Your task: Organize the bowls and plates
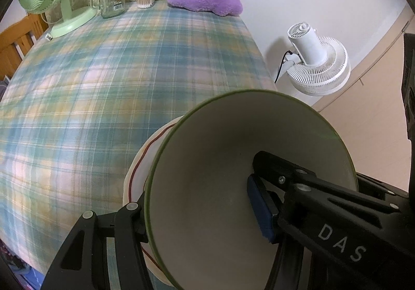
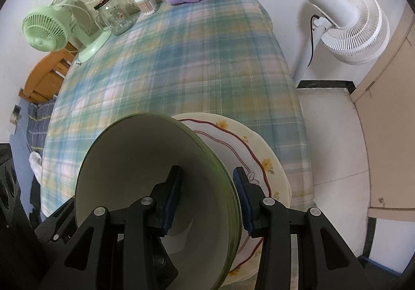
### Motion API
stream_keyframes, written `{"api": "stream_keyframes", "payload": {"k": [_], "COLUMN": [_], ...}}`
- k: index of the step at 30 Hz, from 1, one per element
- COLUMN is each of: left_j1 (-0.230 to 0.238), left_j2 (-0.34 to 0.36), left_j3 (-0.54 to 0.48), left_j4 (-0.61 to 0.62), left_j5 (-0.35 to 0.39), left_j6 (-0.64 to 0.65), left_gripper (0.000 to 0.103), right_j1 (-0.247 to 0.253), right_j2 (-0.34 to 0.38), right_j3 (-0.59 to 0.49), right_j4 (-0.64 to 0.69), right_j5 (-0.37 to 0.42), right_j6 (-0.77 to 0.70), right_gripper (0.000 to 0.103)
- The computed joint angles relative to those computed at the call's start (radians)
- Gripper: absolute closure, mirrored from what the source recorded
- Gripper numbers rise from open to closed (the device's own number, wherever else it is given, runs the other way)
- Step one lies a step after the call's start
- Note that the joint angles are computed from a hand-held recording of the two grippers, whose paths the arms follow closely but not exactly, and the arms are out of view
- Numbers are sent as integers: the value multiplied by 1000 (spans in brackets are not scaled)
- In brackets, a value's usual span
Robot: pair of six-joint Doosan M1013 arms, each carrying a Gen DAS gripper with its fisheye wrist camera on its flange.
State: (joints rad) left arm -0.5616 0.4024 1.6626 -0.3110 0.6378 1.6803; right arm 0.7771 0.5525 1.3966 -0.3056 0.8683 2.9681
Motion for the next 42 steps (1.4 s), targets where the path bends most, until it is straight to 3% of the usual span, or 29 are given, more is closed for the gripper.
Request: {"api": "stream_keyframes", "payload": {"k": [5, 10, 16, 21, 26, 35, 39, 42], "left_j1": [-13, -11, 1, 23, 76, 201, 258, 299], "left_j2": [-8, -20, -76, -115, -151, -178, -178, -188], "left_j3": [8, 12, 48, 72, 100, 155, 178, 210], "left_j4": [76, 98, 40, -39, -122, -107, -254, -491], "left_j5": [-1, 12, -75, -157, -209, -343, -378, -402], "left_j6": [-67, -97, -4, 123, 259, 385, 583, 824], "left_gripper": [28, 23, 18, 14, 13, 9, 7, 2], "right_j1": [5, 20, 57, 98, 134, 190, 208, 226], "right_j2": [-16, -31, -42, -26, 19, 183, 251, 298], "right_j3": [31, 39, 10, -58, -151, -413, -512, -574], "right_j4": [-8, -40, -179, -318, -408, -480, -497, -540], "right_j5": [-30, -18, 56, 189, 301, 478, 508, 542], "right_j6": [28, 64, 153, 229, 256, 251, 239, 215], "right_gripper": [56, 38, 31, 31, 31, 30, 27, 26]}}
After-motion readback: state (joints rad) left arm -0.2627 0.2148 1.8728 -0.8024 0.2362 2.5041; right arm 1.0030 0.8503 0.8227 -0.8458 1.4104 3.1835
